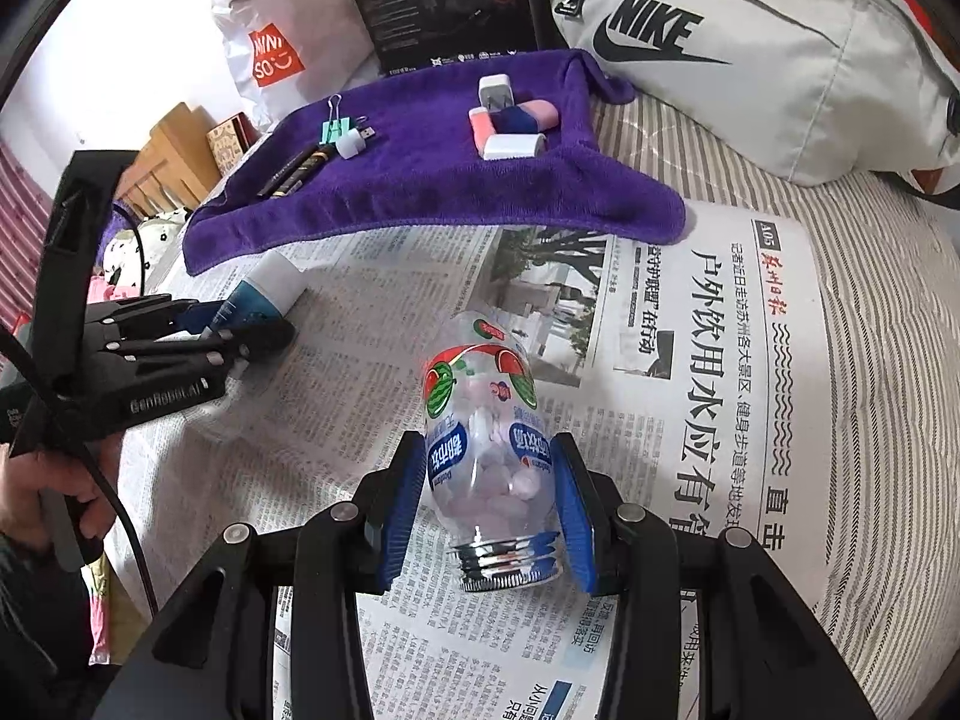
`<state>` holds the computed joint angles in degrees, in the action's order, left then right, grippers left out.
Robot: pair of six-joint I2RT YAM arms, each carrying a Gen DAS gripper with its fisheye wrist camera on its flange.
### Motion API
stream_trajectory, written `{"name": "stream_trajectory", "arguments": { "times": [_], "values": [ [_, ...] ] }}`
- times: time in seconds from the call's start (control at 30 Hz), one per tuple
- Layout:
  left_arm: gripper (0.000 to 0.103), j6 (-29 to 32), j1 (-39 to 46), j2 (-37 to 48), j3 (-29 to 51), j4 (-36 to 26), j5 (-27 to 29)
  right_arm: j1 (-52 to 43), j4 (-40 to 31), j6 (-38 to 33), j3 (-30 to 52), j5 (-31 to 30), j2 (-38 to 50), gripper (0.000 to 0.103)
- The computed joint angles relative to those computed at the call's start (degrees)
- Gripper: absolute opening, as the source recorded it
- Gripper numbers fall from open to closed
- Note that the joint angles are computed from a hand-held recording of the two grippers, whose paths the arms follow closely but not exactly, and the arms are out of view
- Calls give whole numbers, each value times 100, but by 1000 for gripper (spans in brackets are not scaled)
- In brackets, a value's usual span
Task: Organize rigid objects
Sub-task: 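Reach the left tool to the white ADMD balm bottle and grasp it, then carry the ADMD bottle and candy bottle onto the towel, opening both tools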
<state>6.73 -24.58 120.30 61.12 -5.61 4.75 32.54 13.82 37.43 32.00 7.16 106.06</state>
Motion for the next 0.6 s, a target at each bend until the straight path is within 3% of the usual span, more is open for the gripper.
{"name": "stream_trajectory", "arguments": {
  "times": [0.23, 0.37, 0.6],
  "values": [
    [34, 139, 95, 29, -65, 182, 165, 46, -58, 14, 89, 7, 30, 42],
    [34, 122, 316, -91, -127, 91, 736, 42, -45, 6, 153, -69, 79, 42],
    [34, 173, 609, -349, -95, -65, 978, -65, 114, -86, 109, -296, -20, 42]
  ]
}}
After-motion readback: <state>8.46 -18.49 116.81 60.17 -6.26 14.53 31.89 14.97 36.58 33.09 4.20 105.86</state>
